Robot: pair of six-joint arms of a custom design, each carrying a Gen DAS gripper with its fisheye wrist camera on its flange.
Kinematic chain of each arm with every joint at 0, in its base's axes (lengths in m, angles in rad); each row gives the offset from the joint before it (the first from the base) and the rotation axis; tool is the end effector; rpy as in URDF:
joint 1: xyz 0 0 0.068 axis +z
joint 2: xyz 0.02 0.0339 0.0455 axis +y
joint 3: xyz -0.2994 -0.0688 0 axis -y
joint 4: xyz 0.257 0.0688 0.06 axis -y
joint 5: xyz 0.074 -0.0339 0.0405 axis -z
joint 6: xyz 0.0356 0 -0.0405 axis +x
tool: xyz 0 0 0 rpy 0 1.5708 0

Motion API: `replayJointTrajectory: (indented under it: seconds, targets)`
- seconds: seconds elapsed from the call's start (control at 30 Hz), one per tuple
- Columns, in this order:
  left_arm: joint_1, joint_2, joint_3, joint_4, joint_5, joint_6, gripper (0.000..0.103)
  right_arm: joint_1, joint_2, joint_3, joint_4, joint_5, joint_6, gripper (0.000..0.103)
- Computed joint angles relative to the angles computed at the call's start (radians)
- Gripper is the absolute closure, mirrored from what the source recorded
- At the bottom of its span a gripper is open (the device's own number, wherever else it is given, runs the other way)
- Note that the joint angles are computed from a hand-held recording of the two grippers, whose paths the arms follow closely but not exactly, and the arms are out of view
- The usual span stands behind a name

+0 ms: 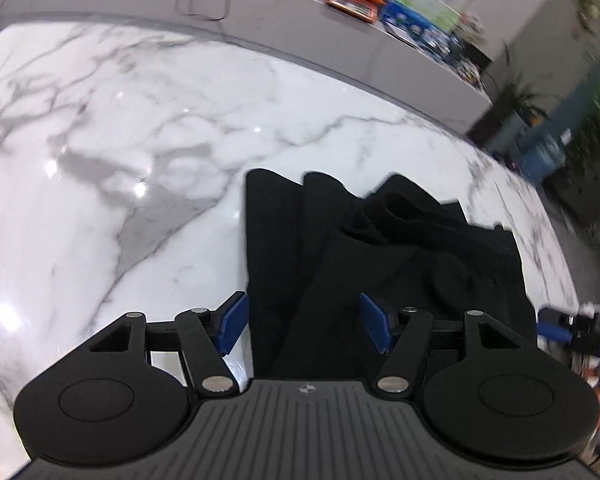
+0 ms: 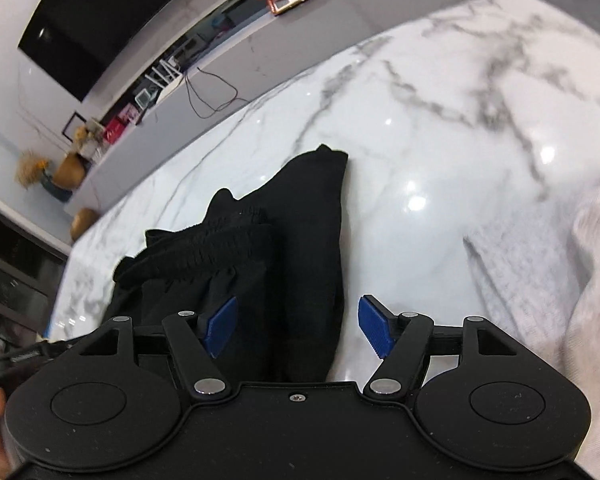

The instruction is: Fold clothes

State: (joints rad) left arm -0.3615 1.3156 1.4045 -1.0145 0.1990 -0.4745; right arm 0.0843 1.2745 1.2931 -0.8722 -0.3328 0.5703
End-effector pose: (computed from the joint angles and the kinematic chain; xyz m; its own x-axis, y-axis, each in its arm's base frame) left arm 0.2412 -0.0987 0.3988 -0.8740 -0.1484 -0.4627 0.0659 0.9073 -0.4153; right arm 0.2573 0.0334 0.3835 -0.7906 0.4453 -0.4203 0.1584 0.8118 0.5621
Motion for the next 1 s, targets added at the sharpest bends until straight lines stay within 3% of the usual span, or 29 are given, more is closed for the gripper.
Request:
replayJointTrajectory:
  seconds: [0.37,0.5,0.7,1.0]
  targets:
    - [0.097,-0.038,-0.100,0.097,0.114,-0.093,0.043,-0.018,0.000,-0.068,0.085,-0.117,0.080,0.037]
    - [0.079,-0.013,-0.098,0.121,0.182,-0.075,0.040,0.026,0.036,-0.039,0.086,-0.109,0.031,0.037]
    - [-0.055,0.015,-0.066,0.129,0.030,-0.026,0.039,0.119,0.077,0.017,0.058,0.003,-0.069,0.037]
    - [-0.285,0.033,-0.066,0.137,-0.291,0.121,0.039,0.326,0.081,0.011,0.074,0.305,-0.232,0.037]
